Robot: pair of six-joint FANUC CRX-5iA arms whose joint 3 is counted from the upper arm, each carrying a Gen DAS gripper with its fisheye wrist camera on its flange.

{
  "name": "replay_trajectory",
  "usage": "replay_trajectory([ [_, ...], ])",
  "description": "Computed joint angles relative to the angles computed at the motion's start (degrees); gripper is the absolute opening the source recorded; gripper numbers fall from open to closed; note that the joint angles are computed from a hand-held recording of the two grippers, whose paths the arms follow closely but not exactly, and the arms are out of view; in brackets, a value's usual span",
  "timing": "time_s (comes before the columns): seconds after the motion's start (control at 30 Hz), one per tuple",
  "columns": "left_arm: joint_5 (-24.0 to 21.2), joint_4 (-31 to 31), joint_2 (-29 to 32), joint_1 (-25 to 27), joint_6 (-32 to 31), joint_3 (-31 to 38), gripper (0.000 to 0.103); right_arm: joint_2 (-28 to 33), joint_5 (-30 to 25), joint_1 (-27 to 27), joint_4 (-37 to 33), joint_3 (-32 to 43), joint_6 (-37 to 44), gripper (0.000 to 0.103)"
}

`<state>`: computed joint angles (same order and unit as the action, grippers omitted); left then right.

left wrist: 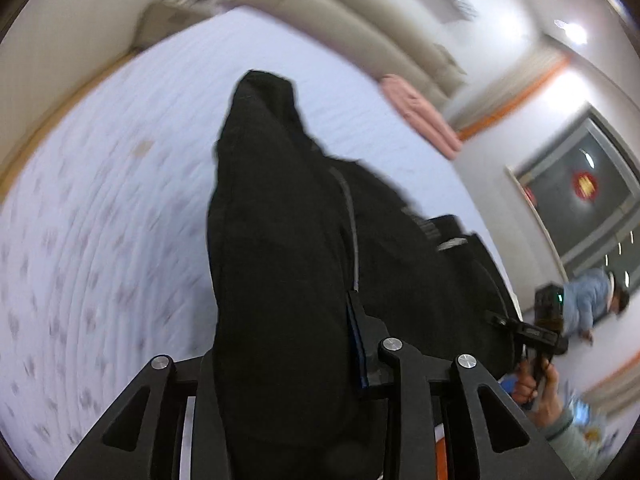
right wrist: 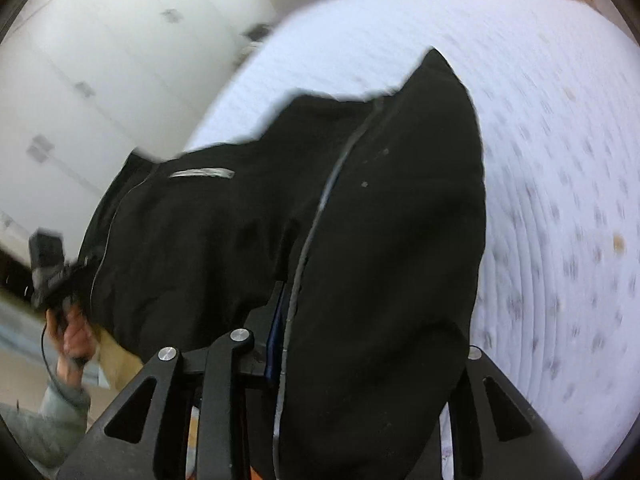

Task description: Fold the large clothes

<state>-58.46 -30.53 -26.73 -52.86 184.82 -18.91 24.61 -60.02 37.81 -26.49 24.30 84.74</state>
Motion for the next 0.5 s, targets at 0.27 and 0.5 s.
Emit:
replay_trajectory([
  [0.27, 14.22, 11.54, -9.78, 10.49, -0.37, -15.19, 0.049, 3.11, -1.2, -2.1, -1.93, 1.42, -7.63, 0.059],
  [0.5, -6.94, 6.03, -8.32, 4.71, -2.35, -5.03, 0.049, -4.92, -0.55, 0.62, 11.36, -5.85, -14.5, 0.07],
])
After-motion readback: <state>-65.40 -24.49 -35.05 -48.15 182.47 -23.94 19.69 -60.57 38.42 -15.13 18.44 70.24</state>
